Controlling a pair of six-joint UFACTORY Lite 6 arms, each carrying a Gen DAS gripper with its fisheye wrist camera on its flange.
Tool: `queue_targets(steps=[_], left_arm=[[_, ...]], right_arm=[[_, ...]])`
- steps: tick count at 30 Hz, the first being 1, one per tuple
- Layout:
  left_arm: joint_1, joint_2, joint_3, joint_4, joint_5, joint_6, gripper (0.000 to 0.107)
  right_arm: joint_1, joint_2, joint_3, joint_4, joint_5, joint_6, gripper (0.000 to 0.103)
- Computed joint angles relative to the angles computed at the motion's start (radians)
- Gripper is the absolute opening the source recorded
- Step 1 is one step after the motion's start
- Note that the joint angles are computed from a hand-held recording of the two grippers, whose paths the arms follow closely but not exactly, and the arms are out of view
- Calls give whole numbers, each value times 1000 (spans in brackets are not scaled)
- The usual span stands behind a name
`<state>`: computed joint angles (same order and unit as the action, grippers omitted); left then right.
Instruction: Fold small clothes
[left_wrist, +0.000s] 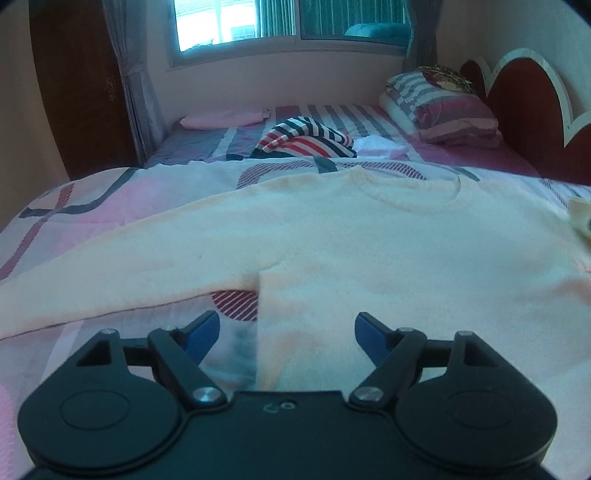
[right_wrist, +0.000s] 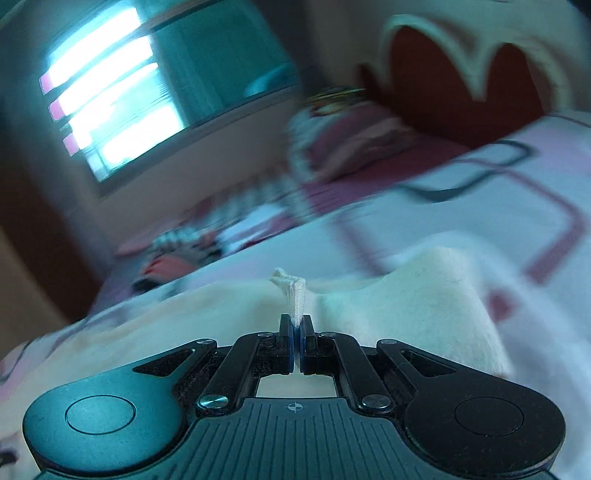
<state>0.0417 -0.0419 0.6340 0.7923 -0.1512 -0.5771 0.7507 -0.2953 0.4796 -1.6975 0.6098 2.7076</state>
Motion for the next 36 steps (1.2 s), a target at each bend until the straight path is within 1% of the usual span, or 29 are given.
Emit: queue_targets(steps=[2,4,5,8,10,15,17,19,21,22,23,24,25,27,28,30,33,34,36], left_arm=[[13,10,9,82,-10,-77,79],[33,23,18,136,-22,-119,79],[47,31,27,200,-24,-178,79],[113,47,47,447,-71,-416,77],[148,53,54,532,-102,-488,75],[200,60,57,614,-156,-534,72],[212,73,66,629,-167,-542,72],[221,83,71,633,-177,-543,71],[224,95,81,644,-180,-555,71],[222,98,85,649,-182,-564,72],[215,100,88,642,-178,-563,74],[203,102,91,615,-173,-544,74],[195,101,90,594,-175,-531,75],[161,124,115,593,-191,-570,72],[137,139,132,588,-203,-596,69],[80,171,162,561,-229,-625,69],[-15,238,222,549,-231,-678,68],[-47,264,243,542,-223,-687,67],[-104,325,292,543,-193,-714,60]], right_arm=[[112,166,150,26,48,-10,2],[193,327,301,43,71,-16,2],[218,399,372,52,72,-27,2],[271,601,591,97,60,-89,2],[306,718,730,142,66,-151,2],[336,932,987,197,54,-243,2],[331,961,1016,181,42,-248,2],[334,1024,1110,202,31,-299,2],[303,1079,1190,243,-43,-360,2],[285,1107,1227,295,-79,-406,4],[285,1129,1261,320,-73,-442,11],[288,1135,1271,313,-62,-449,12],[299,1118,1245,280,-44,-414,12],[330,1046,1126,146,28,-236,12],[337,1006,1064,107,45,-156,12],[325,924,928,-14,36,32,12],[337,802,716,-146,109,242,12],[329,767,675,-153,127,262,12],[345,705,598,-53,203,206,12]])
